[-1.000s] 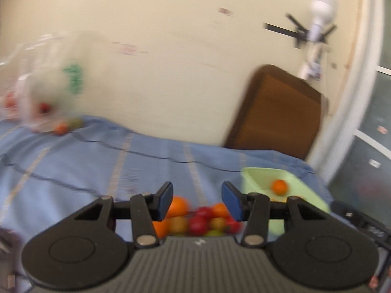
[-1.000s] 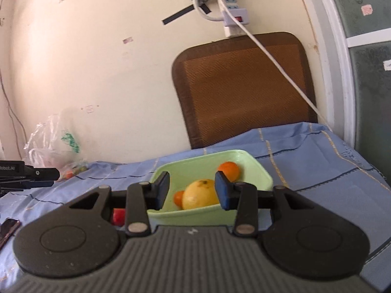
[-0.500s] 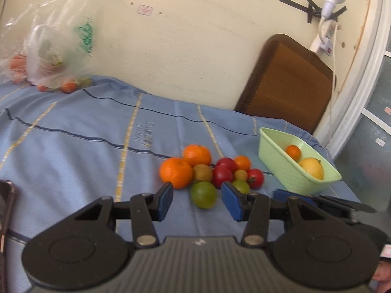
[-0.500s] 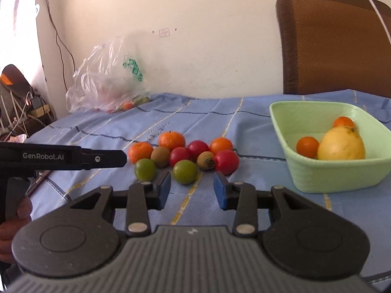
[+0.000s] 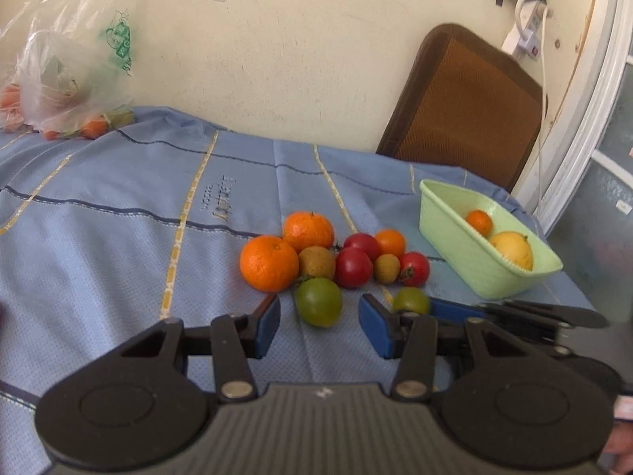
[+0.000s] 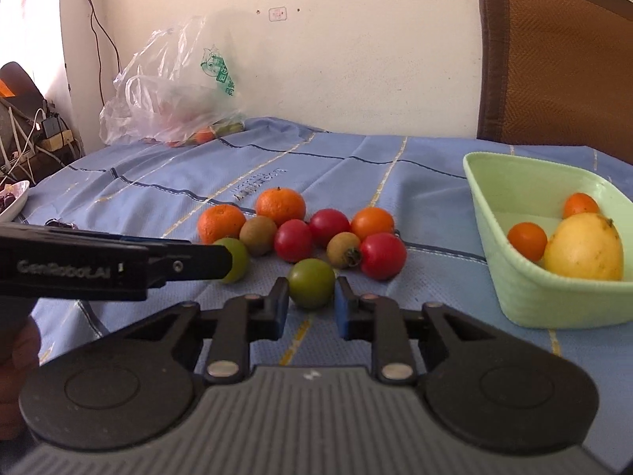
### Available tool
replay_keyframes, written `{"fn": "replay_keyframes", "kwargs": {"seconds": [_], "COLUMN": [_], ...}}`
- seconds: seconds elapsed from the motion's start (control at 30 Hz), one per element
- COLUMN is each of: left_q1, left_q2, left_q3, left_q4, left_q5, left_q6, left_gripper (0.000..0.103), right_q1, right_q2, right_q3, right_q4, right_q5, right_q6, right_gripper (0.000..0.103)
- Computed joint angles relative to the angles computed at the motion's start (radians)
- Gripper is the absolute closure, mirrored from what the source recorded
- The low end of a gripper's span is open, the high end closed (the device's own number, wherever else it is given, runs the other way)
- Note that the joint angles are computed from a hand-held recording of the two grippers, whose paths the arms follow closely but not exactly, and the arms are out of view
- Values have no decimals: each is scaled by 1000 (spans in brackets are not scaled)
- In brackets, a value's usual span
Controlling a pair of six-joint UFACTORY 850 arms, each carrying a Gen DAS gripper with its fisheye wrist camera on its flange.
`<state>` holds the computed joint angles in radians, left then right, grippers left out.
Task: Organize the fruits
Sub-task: 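Grasp a green lime with the left gripper while the right grasps another lime, then release the left gripper's lime into the bowl while the right releases its lime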
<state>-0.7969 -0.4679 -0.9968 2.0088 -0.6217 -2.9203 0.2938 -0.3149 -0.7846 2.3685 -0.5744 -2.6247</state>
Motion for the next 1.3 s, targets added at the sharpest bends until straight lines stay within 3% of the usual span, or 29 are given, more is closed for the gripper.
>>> {"fn": "replay_keyframes", "kwargs": {"seconds": [0.07, 0.13, 0.27, 0.5, 0.67, 0.77, 0.83, 0.93, 1.07, 1.17, 1.23, 1.3], "left_q1": [-5, -15, -27, -33, -8, 11, 21, 48, 63, 63, 58, 53], "left_q2": [-22, -39, -37, -20, -56, -116, -166, -225, -288, -312, -313, -295], "left_q3": [-25, -50, -49, -54, -179, -297, -380, -470, -554, -587, -590, -566], "left_q4": [-49, -120, -118, 43, 145, 190, 153, 182, 69, 1, -13, 21], "left_q5": [-6, -22, -24, 16, 73, 126, 157, 238, 288, 286, 269, 249], "left_q6": [56, 143, 153, 47, 63, 86, 149, 112, 226, 298, 318, 280], "left_gripper": [63, 76, 76, 76, 76, 76, 76, 76, 75, 71, 63, 63], "right_q1": [-16, -32, -54, -90, -139, -161, -167, -169, -169, -166, -168, -175], "right_q2": [20, 30, 30, 45, 74, 60, 35, -2, -28, -25, -23, -25], "right_q3": [32, 50, 65, 101, 132, 113, 82, 52, 46, 53, 55, 54], "right_q4": [24, 18, 8, 82, 199, 260, 264, 260, 269, 280, 272, 254], "right_q5": [-16, -27, -59, -165, -274, -299, -282, -267, -287, -293, -300, -307], "right_q6": [-28, -15, 16, 27, -24, -62, -71, -98, -139, -163, -152, -128], "right_gripper": [76, 76, 76, 76, 76, 76, 76, 76, 74, 70, 60, 61]}}
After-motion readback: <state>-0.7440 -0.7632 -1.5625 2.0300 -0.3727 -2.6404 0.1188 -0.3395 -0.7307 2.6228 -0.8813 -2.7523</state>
